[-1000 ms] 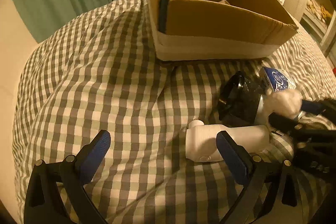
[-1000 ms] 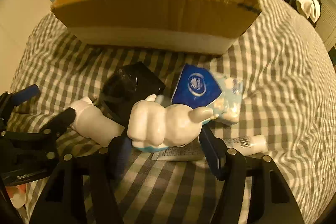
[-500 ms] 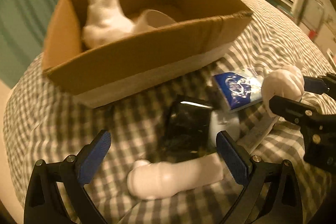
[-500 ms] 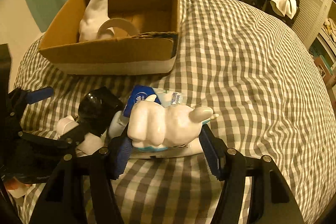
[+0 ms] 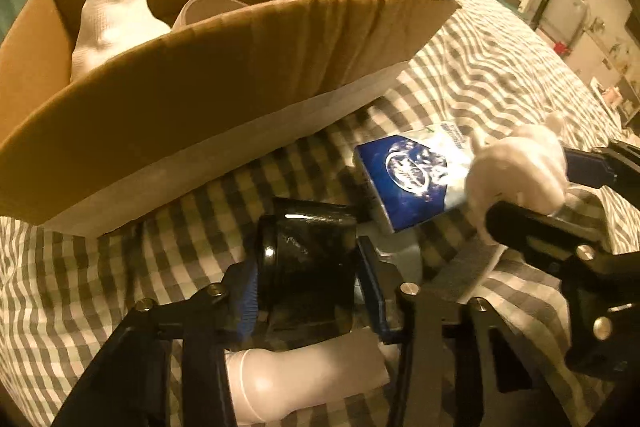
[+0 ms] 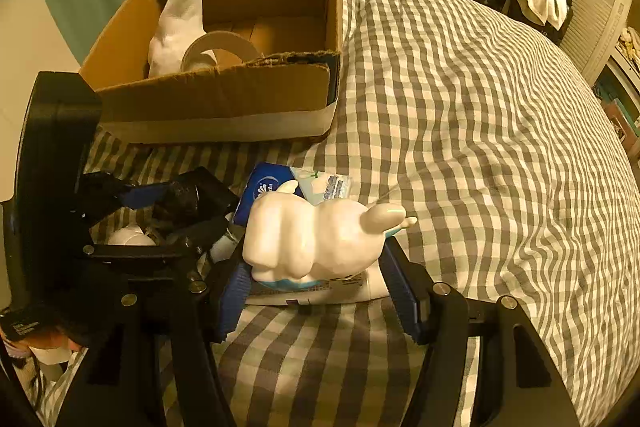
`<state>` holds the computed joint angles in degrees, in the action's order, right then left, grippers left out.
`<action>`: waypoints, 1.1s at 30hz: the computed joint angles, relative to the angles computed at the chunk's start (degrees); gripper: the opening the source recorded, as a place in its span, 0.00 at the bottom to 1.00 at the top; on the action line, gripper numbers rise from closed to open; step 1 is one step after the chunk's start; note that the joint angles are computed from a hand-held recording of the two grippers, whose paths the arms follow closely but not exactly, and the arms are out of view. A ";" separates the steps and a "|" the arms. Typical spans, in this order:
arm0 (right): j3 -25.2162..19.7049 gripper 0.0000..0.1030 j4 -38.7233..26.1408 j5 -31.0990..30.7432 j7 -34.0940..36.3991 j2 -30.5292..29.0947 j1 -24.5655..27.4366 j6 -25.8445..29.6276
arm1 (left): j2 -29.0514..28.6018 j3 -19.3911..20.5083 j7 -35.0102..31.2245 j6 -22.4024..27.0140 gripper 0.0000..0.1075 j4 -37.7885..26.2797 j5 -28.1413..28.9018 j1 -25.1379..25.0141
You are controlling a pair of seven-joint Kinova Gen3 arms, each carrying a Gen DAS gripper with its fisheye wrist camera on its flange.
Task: Organize objects
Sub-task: 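Grasp the plush toy with the right tool while the left tool grasps the black object, then drop the plush toy and black object into the box, opening both tools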
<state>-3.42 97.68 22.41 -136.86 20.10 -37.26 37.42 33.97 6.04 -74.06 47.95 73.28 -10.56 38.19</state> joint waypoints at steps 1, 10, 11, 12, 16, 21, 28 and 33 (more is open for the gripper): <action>0.02 0.60 -0.11 0.04 -0.06 0.14 -0.06 0.15 | -0.03 -0.07 0.01 -0.08 0.39 0.04 -0.15 0.14; -0.04 0.60 -0.07 1.70 -1.69 -0.79 -1.35 2.05 | -0.55 -0.14 -0.56 5.25 0.09 -3.04 -1.20 1.14; -0.21 0.60 0.06 1.83 -1.81 -1.15 -1.45 2.22 | -0.83 -0.29 -0.28 5.61 0.09 -3.20 -1.50 1.44; -0.37 0.60 0.19 1.96 -2.00 -1.40 -1.54 2.36 | -1.03 -0.40 -0.20 5.93 0.08 -3.40 -1.91 1.71; -0.88 0.60 0.60 2.93 -3.38 -2.72 -2.23 3.42 | -3.25 -1.23 2.29 5.22 0.06 -0.90 -4.11 3.31; -2.00 0.60 0.85 4.91 -5.22 -4.42 -3.50 5.10 | -7.24 -1.08 5.38 4.28 0.06 2.94 -5.69 3.46; -4.14 0.60 -0.42 9.31 -8.14 -6.79 -5.99 8.48 | -14.72 0.45 9.01 2.49 0.06 8.90 -8.06 2.05; -5.88 0.60 -2.06 12.34 -9.51 -8.04 -8.00 11.65 | -18.18 1.64 11.82 2.24 0.06 10.70 -10.21 1.65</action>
<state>-9.30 95.62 34.75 -146.37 12.06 -45.26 49.07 15.79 7.68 -62.24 50.19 83.97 -20.77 39.84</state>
